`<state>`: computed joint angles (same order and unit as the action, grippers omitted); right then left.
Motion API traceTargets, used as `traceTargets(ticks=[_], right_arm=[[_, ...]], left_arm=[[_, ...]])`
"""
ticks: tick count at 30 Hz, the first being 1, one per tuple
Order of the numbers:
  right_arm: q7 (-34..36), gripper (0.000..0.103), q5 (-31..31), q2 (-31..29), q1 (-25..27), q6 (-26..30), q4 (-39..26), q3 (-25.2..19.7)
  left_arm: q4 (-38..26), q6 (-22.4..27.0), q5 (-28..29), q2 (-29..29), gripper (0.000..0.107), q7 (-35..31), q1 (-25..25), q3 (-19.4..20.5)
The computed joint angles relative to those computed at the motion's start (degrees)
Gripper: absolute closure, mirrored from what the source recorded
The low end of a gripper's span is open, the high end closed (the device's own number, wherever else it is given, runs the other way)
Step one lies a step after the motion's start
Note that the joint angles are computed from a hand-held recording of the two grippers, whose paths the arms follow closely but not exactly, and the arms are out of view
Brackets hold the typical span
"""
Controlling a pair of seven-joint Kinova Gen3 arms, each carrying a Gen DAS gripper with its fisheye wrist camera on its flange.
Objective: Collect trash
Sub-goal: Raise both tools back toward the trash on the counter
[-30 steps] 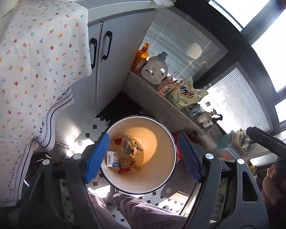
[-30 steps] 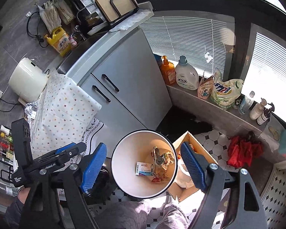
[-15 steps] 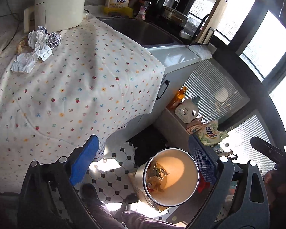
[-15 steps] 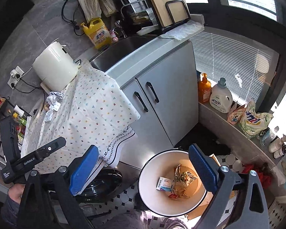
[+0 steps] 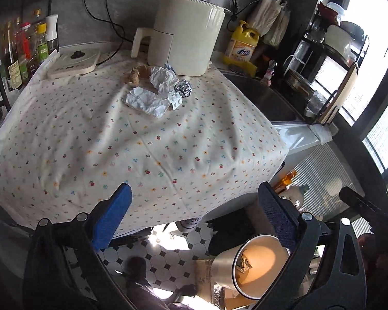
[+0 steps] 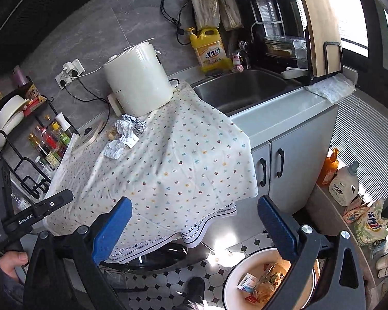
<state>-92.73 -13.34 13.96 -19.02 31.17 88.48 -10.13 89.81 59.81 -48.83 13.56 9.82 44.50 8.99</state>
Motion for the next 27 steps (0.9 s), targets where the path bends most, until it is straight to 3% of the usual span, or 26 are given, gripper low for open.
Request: traceTargets(ticks=[4,7,9,15,21,24,27], right_arm=[[1.0,0.008,-0.9,1.9,-0.8,0.9,-2.6,-1.2],[-1.8,0.008,3.6,2.3,-4.9,-0.7,-3.2,0.8],[-1.3,0.008,4.3,2.8,-5.1,-1.0,-3.7,-0.2],[6.2,0.008,-4.7,5.4,-0.5,-0.6,-6.0,-5.7],[4.8,0.008,-1.5,6.2,-4.8,-4.0,-7.5,-2.3],[2.8,0.008,0.1,8.1,-5.3,-1.8,-10.8,-1.5],[-2.6,0.008,4.3,11.0,-8.6,3.1,-16.4,2.2]], left_arm=[[1.9,6.3,-2.1,-1.9,0.011,5.8,2.4,0.6],[3.0,9.9,-3.0,-2.9,0.011,9.1,2.8,2.0],[3.0,12.7,-2.9,-3.2,0.011,10.0,2.9,2.9],[5.0,14.7,-3.5,-5.0,0.011,11.6,1.3,4.4],[7.4,8.2,-3.4,-6.8,0.011,7.6,-4.2,3.9],[8.4,3.5,-3.7,-7.3,0.011,5.1,-7.3,3.1],[9.5,-2.5,-3.9,-8.0,0.011,2.4,-10.8,1.9]])
